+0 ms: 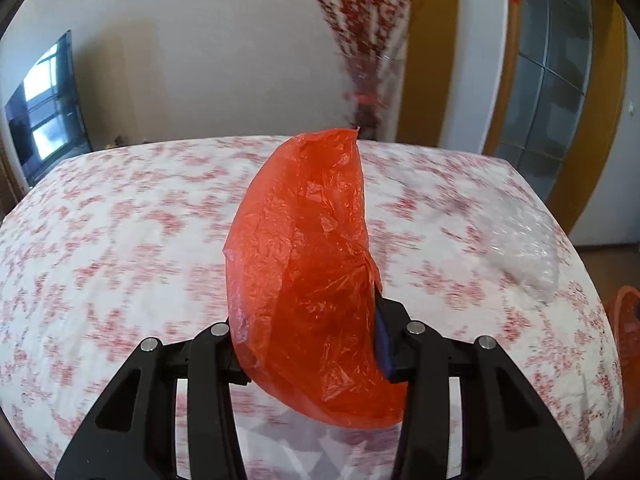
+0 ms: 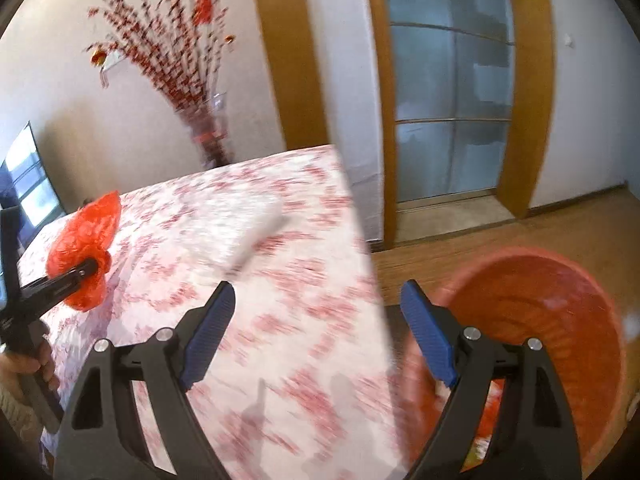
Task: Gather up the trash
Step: 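Grasp the red-orange bag with the left tool while the right tool grasps the bubble-wrap bag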
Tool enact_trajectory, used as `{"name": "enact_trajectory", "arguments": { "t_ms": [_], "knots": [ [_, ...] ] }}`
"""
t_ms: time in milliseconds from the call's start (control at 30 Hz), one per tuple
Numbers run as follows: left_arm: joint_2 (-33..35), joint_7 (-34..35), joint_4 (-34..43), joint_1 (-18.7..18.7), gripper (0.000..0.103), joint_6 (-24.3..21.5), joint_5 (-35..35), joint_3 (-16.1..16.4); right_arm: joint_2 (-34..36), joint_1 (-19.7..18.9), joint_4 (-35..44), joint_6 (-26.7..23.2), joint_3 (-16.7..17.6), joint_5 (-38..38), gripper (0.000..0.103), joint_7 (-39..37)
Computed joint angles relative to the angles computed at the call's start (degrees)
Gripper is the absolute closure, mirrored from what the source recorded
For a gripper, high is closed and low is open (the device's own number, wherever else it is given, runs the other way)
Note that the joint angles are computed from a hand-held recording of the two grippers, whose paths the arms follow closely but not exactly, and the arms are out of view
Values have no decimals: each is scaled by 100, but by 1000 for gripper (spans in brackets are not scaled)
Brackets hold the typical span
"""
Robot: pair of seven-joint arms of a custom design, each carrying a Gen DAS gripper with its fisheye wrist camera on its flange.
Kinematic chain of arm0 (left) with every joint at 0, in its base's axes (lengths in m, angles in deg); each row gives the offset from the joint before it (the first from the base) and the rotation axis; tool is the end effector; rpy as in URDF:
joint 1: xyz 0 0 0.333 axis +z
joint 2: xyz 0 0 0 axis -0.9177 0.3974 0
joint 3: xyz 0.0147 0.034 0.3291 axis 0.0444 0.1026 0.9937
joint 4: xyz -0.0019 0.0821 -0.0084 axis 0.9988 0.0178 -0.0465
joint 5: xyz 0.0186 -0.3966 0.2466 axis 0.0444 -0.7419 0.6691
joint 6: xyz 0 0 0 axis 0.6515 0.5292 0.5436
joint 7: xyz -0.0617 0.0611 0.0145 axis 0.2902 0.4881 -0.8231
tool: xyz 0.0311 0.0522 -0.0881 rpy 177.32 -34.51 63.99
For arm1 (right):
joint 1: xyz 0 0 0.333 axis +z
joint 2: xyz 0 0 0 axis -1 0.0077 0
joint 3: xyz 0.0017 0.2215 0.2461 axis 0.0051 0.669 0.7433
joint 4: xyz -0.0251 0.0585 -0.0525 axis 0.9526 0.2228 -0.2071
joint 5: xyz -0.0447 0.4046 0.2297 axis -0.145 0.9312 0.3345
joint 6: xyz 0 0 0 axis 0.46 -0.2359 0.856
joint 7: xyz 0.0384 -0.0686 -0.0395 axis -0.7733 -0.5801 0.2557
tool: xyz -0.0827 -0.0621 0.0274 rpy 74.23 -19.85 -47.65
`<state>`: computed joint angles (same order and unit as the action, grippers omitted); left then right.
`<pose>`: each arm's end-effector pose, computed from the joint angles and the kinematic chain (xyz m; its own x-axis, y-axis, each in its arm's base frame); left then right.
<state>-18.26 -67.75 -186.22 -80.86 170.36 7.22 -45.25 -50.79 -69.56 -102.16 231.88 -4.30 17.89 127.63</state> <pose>0.4637 -0.3383 0.4367 0.1846 -0.9828 -0.0017 -0.6391 -0.1187 -0.7599 0.4609 0.3630 0.4399 0.0746 -0.9868 -0.1440 -0.6511 0.0612 -0.7565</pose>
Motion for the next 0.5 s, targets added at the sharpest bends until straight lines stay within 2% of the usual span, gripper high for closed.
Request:
{"name": "enact_trajectory", "arguments": {
  "t_ms": [133, 267, 433, 500],
  "knots": [
    [-252, -109, -208, 94, 59, 19, 123, 23, 854, 208, 845, -140, -91, 143, 20, -249],
    [-331, -166, -283, 227, 59, 216, 191, 36, 1767, 550, 1887, -557, -275, 544, 20, -687],
    [-273, -225, -281, 358, 59, 498, 205, 49, 2593, 749, 2826, -999, -387, 1639, 20, -1644],
    [-258, -226, -296, 374, 59, 583, 187, 42, 2712, 807, 2936, -1042, -450, 1940, 22, -1868]
  ]
}}
